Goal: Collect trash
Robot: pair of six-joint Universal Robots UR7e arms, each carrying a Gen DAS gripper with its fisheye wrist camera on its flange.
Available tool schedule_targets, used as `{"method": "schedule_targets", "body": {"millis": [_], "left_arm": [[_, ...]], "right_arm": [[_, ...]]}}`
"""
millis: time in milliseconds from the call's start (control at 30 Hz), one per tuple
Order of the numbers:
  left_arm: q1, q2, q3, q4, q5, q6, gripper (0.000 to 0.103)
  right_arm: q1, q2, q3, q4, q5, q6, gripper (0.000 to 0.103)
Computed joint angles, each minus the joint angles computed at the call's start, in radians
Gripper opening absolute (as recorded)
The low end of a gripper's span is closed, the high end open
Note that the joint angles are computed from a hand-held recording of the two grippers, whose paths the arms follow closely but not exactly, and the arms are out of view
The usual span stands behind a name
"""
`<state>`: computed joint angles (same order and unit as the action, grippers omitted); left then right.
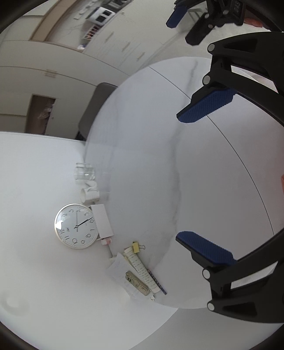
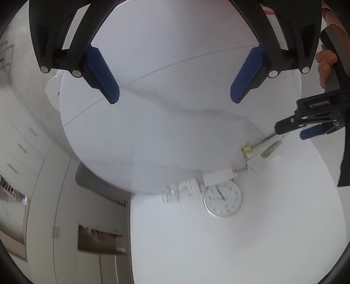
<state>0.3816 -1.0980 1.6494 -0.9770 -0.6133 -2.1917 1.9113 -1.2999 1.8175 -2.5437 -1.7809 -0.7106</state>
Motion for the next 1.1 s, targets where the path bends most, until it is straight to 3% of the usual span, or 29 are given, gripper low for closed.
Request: {"method": "schedule_targets", "body": {"millis": [133, 333, 633, 1100], "left_arm": [[-0.018, 0.053, -0.101, 0.218, 0.019, -0.145, 0.095], [-0.046, 0.117, -0.194, 0.409, -0.002, -0.297, 0.095], [-0.056, 0.134, -0.197, 0.399, -0.024, -0.309, 0.095], [-0.054, 0.134, -0.179, 0.319, -0.009, -0.229, 0.095]], "right_arm": [[0.027, -0.024, -0.026, -0.024, 0.062, -0.029, 0.101], [0.043, -0.063, -0.001, -0.069, 0.107, -0.088, 0.101], [0.02, -0.092, 0.032, -0.021, 0.106, -0.1, 0.101], [0.003, -0.11, 0.053, -0.04, 0.086, -0.09, 0.101]]}}
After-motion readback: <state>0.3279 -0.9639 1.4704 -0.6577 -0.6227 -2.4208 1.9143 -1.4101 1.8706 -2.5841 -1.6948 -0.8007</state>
